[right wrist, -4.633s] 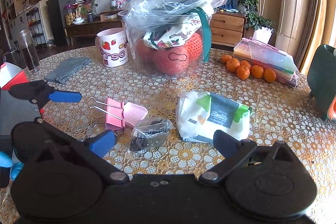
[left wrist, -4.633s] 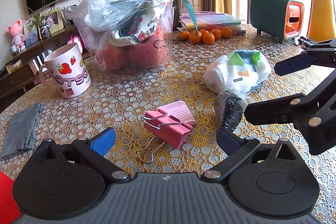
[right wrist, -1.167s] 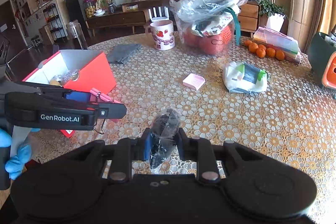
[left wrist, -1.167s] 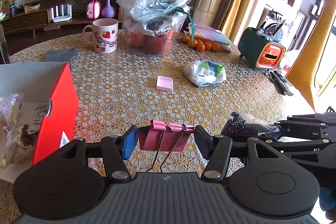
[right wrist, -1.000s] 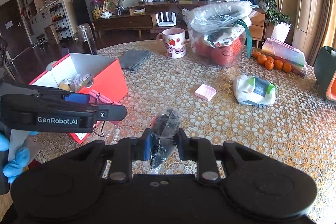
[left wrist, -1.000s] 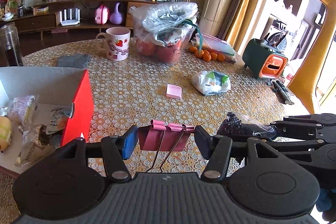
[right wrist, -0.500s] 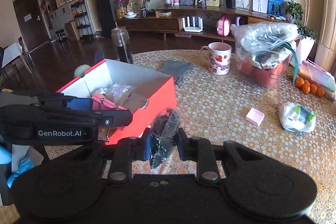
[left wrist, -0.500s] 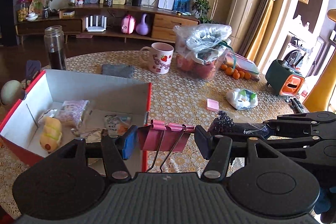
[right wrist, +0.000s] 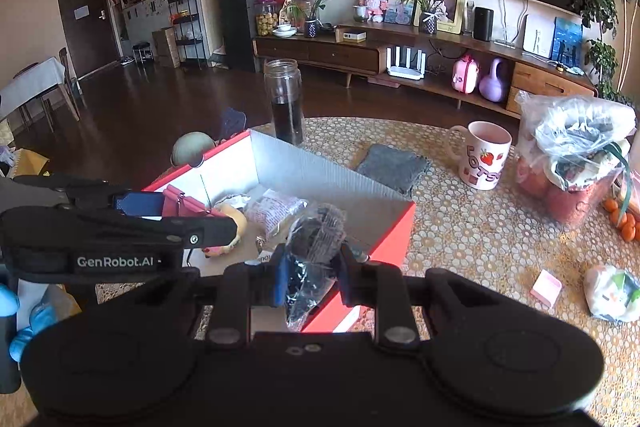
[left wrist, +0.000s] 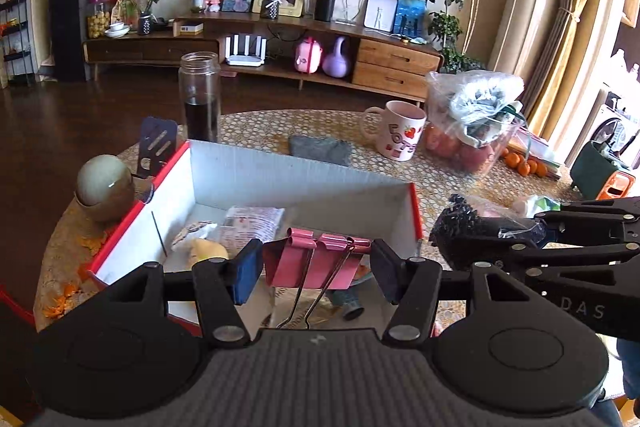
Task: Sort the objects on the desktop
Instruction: 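Open both grippers over the shoebox to drop the pink clip and black bag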
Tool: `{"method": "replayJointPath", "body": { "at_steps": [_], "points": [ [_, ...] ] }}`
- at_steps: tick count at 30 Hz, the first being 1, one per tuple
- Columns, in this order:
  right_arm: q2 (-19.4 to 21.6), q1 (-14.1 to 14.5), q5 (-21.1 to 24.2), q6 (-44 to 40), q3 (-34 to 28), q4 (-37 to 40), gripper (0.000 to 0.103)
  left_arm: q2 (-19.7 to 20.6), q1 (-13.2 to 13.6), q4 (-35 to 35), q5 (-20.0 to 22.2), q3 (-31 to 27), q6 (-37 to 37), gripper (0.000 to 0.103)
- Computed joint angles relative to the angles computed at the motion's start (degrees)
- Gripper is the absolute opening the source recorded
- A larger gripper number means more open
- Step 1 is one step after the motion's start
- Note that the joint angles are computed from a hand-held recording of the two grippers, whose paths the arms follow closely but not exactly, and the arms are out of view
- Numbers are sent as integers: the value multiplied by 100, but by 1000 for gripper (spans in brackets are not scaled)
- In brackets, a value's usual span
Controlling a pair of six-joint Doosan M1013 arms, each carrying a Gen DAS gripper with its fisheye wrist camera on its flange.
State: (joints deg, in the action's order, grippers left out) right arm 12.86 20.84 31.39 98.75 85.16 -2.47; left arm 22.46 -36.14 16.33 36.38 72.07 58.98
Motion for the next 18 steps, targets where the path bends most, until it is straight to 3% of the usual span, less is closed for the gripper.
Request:
{"method": "replayJointPath", "body": {
  "at_steps": [5, 18],
  "points": [
    [238, 64, 109, -117, -282, -63, 24, 138, 149, 131, 236, -143, -100, 58],
    [902, 207, 681, 63, -867, -505, 24, 647, 391, -395, 765, -719, 94, 58]
  ]
}}
